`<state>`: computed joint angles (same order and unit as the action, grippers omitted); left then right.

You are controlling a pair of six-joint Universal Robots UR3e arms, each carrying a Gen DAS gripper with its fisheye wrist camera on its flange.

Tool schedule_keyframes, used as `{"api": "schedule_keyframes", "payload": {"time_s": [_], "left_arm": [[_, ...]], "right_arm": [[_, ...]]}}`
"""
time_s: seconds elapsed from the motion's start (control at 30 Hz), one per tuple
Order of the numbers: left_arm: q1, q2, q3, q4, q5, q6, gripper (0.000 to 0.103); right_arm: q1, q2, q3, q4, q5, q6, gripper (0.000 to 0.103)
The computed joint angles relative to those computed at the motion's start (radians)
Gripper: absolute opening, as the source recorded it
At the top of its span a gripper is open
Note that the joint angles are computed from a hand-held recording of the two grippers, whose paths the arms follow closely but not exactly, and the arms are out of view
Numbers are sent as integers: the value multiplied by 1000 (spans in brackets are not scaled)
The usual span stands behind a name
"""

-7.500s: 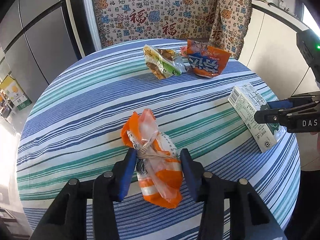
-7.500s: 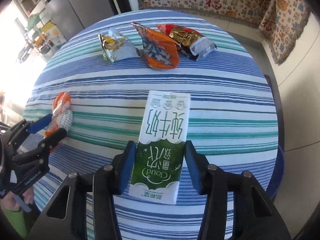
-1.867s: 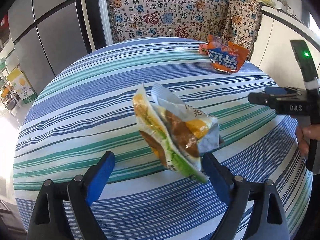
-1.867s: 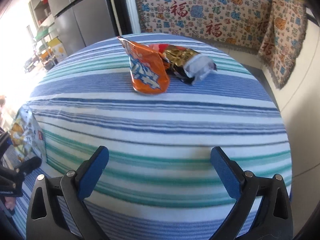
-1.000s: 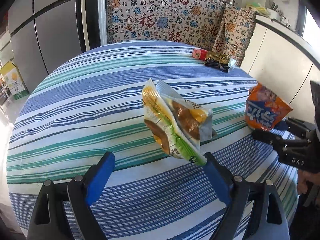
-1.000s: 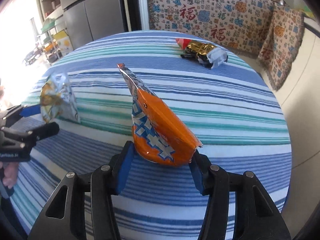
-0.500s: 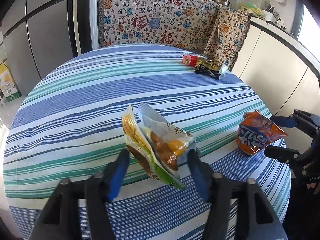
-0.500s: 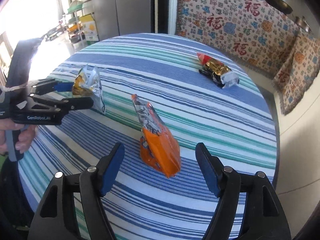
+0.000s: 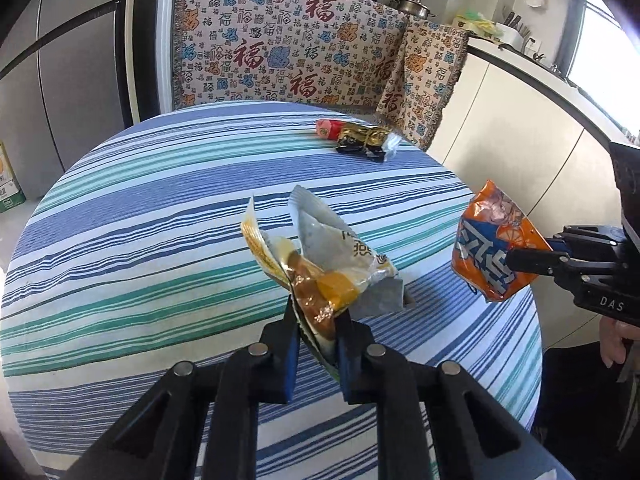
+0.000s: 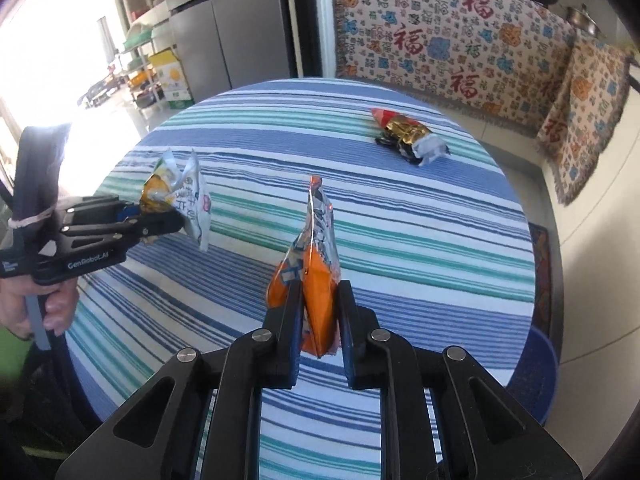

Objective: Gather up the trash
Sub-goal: 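Carry wrapper and orange bag to the blue wastebasket and open both grippers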

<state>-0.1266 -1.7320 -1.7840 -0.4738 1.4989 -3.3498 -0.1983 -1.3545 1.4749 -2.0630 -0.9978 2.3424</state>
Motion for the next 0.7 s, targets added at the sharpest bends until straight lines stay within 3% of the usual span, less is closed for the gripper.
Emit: {"api": "schedule_keyframes", "payload": {"time_s": [0.43, 0.57, 0.7], "left_arm": [[-165, -194, 310, -77, 31, -51, 16], [-220, -299, 481, -138, 31, -51, 16], [-281, -460, 760, -251, 22, -45, 15]], "right_arm": [[-264, -47, 6, 124, 117, -20, 16], [-348, -31, -33, 141, 128, -31, 16], [-430, 28, -115, 148, 113, -24, 16]]}}
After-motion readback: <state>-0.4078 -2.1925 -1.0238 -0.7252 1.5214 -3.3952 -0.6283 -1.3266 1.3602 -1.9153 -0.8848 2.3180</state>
